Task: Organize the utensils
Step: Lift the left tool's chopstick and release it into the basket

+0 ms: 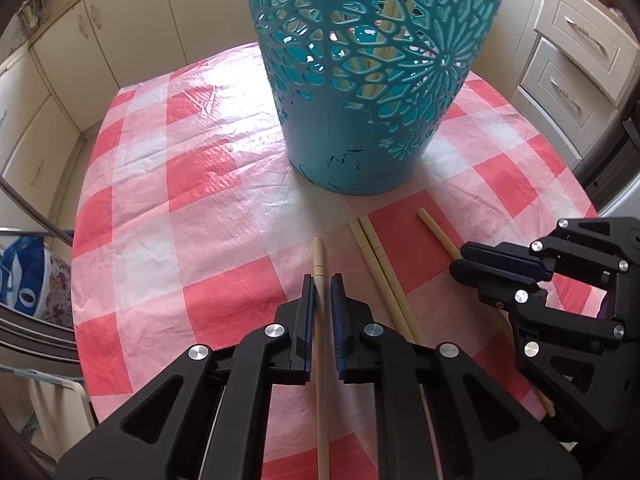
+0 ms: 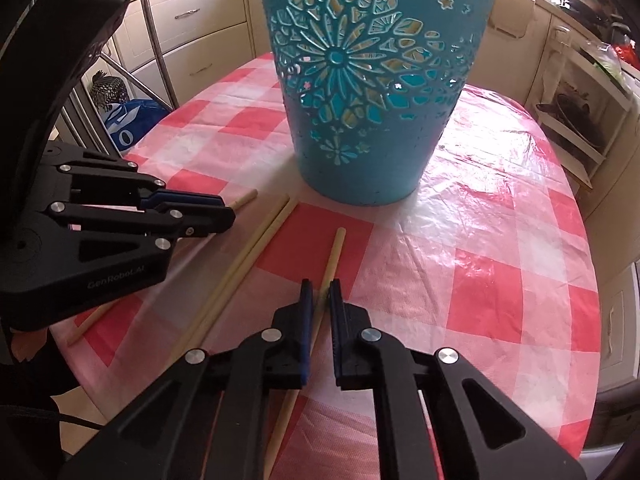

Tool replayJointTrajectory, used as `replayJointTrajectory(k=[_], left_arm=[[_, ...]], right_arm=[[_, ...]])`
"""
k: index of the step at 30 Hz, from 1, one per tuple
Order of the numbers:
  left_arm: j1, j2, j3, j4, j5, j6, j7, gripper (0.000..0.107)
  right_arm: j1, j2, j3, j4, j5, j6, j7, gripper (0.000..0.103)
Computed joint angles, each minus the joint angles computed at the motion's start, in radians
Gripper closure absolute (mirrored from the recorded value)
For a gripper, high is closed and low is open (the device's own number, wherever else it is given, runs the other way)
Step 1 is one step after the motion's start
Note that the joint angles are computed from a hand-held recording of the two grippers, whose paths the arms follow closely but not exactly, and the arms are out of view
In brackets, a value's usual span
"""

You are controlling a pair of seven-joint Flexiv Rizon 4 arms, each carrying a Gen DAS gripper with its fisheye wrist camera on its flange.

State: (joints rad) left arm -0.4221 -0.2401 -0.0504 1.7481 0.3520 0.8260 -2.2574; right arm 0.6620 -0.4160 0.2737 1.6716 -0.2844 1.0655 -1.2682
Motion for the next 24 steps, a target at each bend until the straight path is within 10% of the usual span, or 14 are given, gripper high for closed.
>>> replayJointTrajectory(k=[13, 24], left_arm=[[0.005, 0.017, 0.005, 0.021, -0.001, 0.041, -0.005, 0.102], [0.101, 0.161, -0.016, 0.219, -0.238, 0.395, 0.154, 0.102]], right_arm=[[-0.001, 0.004, -0.003, -0.004, -0.002, -0.018, 0.000, 0.097], [0.008, 0.003, -0.013, 0.003, -0.030, -0.016, 0.005, 0.097]])
